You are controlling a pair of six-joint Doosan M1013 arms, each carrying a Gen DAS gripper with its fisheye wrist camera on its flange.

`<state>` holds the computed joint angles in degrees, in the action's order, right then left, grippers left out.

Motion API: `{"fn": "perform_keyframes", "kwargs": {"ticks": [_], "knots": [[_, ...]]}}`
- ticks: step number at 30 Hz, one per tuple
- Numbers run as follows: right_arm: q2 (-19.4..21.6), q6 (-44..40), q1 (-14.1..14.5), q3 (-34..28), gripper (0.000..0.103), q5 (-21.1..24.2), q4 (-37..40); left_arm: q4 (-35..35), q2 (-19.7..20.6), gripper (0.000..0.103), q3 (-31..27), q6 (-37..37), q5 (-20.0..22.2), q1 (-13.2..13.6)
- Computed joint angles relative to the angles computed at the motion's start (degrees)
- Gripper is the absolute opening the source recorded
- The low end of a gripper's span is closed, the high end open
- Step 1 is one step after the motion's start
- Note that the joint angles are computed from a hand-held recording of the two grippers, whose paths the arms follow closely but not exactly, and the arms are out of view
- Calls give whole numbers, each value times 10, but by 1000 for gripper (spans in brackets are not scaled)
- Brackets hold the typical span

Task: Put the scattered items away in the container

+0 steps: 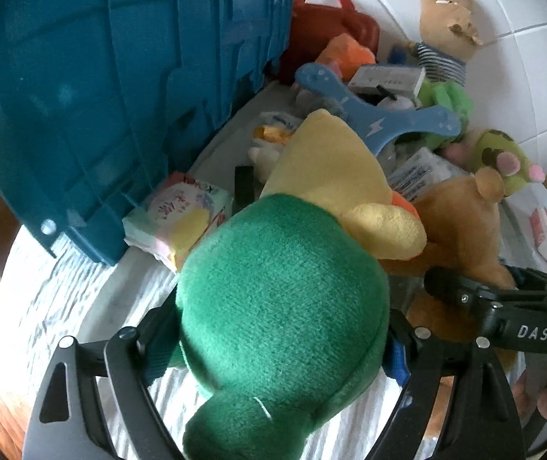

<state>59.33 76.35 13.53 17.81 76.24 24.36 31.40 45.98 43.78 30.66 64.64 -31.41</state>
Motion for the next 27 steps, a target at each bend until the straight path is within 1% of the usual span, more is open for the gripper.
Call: {"fn": "perform_keyframes", "kwargs": {"ticks": [1, 2, 4, 6, 8, 12, 17, 22, 27], "knots": [[2, -7, -1, 1, 99, 0, 15, -2, 2, 86, 0, -1, 0, 1], [-4, -17, -1, 17, 98, -12, 21, -5, 3, 86, 1, -1, -1, 2], [-25, -38, 1, 55, 92, -47, 25, -3, 0, 86, 9, -7, -9, 3], [-39, -51, 0, 76, 89, -63, 30, 0, -6, 86, 15, -14, -15, 1], [-55, -61, -1, 95, 89, -78, 35, 7, -11, 86, 11, -12, -15, -1], [-78, -65, -4, 101, 88, -89, 41, 23, -23, 86, -6, -6, -7, -9], [-106, -62, -6, 86, 88, -99, 44, 53, -39, 86, -32, 0, 6, -18], [-119, -60, 0, 55, 88, -115, 48, 101, -66, 86, -38, -8, 15, -26], [-103, -61, 8, -15, 88, -117, 61, 152, -88, 86, -35, -21, 27, -31]]}}
